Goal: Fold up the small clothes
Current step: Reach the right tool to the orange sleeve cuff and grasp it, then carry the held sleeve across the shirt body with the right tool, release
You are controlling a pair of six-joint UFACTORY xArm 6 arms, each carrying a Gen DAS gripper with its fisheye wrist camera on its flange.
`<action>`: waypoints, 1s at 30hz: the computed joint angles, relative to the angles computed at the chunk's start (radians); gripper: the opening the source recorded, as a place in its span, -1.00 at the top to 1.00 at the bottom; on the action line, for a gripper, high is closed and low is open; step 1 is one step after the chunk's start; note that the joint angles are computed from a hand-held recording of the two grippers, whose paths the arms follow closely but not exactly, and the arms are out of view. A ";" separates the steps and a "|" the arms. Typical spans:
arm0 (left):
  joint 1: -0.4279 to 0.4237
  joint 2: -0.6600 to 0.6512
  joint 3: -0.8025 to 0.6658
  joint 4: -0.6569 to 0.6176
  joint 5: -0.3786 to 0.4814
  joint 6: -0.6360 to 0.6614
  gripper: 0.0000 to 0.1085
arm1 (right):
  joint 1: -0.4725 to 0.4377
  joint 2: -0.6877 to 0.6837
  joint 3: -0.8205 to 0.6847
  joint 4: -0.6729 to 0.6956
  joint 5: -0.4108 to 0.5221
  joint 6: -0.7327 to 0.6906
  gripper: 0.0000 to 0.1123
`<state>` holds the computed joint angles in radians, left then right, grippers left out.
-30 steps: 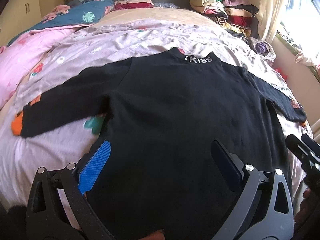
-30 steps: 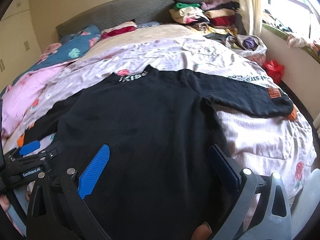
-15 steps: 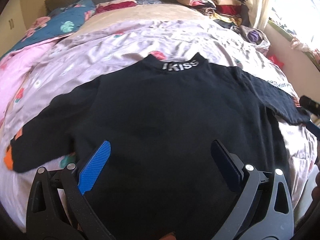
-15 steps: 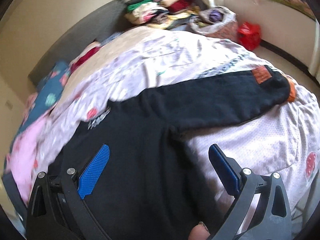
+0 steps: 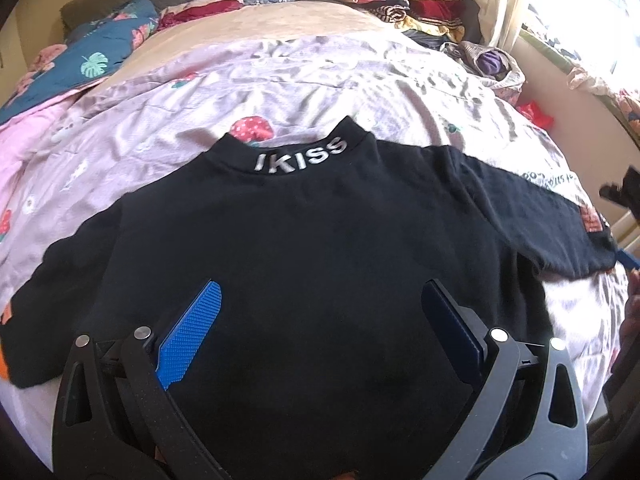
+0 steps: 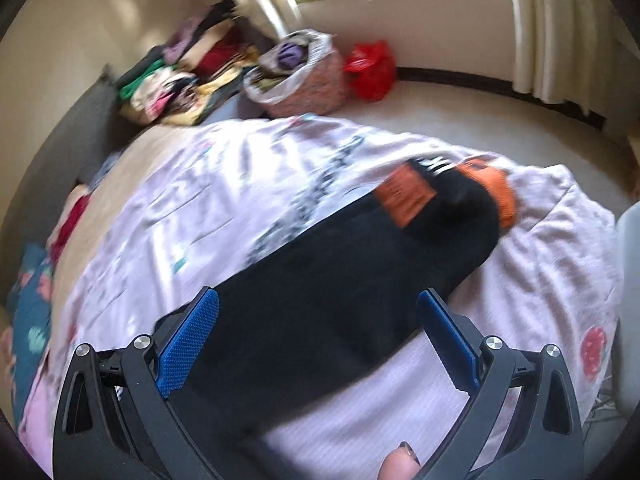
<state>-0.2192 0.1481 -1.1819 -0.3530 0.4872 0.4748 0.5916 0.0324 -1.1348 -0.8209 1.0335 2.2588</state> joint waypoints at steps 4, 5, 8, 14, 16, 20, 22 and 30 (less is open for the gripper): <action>-0.025 0.063 -0.068 0.053 0.005 -0.066 -0.73 | -0.025 -0.046 0.076 0.041 0.022 0.075 -0.76; -0.029 0.077 -0.083 0.058 0.008 -0.075 -0.73 | -0.028 -0.059 0.098 0.036 0.019 0.101 -0.76; -0.042 0.111 -0.116 0.116 0.001 -0.134 -0.73 | -0.053 -0.091 0.158 0.039 -0.016 0.139 -0.76; -0.065 0.183 -0.196 0.169 0.014 -0.217 -0.73 | -0.152 -0.139 0.301 -0.002 -0.241 0.264 -0.72; -0.069 0.201 -0.216 0.168 0.024 -0.227 -0.73 | -0.180 -0.135 0.318 -0.019 -0.284 0.283 -0.52; -0.074 0.206 -0.205 0.189 0.007 -0.236 -0.73 | -0.201 -0.173 0.377 -0.138 -0.316 0.457 0.01; -0.069 0.206 -0.200 0.173 -0.001 -0.229 -0.73 | -0.206 -0.187 0.404 -0.213 -0.330 0.545 0.30; -0.037 0.176 -0.191 0.029 0.041 -0.164 -0.73 | -0.161 -0.217 0.383 -0.541 -0.297 0.676 0.83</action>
<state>-0.2566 0.3239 -1.3728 -0.3241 0.5278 0.3108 0.4308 -0.1849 -0.7517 -1.3623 0.7364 2.9347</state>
